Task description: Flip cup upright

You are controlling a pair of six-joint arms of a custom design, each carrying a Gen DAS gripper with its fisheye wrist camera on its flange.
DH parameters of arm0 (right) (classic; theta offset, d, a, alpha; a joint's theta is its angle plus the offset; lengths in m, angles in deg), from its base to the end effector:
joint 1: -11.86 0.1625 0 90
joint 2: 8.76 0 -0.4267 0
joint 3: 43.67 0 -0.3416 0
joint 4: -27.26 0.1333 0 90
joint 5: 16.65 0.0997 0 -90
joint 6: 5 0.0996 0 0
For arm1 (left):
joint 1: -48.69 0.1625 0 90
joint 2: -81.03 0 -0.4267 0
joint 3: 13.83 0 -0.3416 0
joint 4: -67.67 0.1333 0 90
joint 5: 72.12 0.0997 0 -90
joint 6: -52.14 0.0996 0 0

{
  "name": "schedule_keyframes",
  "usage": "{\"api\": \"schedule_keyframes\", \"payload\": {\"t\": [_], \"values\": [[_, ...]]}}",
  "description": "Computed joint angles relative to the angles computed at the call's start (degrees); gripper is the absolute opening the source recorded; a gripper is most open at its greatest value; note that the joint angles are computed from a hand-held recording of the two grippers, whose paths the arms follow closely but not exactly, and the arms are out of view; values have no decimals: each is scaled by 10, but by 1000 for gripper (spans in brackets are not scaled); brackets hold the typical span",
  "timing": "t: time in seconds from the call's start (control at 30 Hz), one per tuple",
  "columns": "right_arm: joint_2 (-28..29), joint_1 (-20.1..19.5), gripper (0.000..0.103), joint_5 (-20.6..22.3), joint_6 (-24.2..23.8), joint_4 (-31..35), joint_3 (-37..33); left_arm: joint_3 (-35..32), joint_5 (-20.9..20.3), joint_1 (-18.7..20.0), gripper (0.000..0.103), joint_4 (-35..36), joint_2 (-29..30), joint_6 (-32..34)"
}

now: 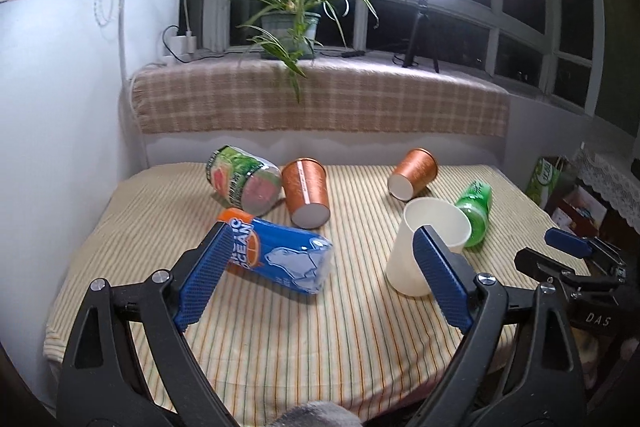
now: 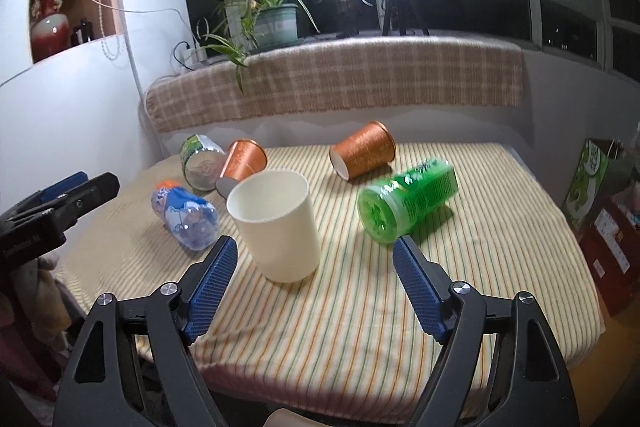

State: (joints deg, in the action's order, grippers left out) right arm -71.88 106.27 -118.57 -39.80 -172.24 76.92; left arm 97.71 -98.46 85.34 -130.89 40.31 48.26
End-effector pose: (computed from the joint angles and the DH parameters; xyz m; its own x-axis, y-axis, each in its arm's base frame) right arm 0.1520 -0.5046 0.2737 -0.7843 -0.2786 0.5543 -0.6027 0.5534 -0.5748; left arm -0.3016 -0.5018 0.1443 -0.7463 -0.0035 -0.6657 0.5853 0.4729 -0.6586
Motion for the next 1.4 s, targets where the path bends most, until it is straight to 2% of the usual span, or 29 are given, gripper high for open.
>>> {"api": "schedule_keyframes", "payload": {"t": [0.03, 0.17, 0.33, 0.43, 0.47, 0.57, 1.4], "values": [[3, 2, 82, -1, -3, -9, -1, 1, 5, -2, 102, -10, 1, 6], [11, 8, 83, -4, -10, -46, 0, -4, 28, -9, 103, -59, 11, 42], [16, 11, 84, -12, -9, -73, 0, -12, 38, -11, 103, -75, 16, 60], [18, 11, 89, -13, -9, -79, 0, -13, 35, -12, 103, -76, 15, 61], [18, 10, 94, -13, -10, -83, 1, -13, 35, -12, 103, -75, 15, 60], [22, 11, 95, -14, -12, -96, 2, -14, 35, -12, 103, -77, 16, 63], [26, 11, 95, -19, -10, -98, 2, -16, 37, -11, 103, -72, 17, 59]]}}
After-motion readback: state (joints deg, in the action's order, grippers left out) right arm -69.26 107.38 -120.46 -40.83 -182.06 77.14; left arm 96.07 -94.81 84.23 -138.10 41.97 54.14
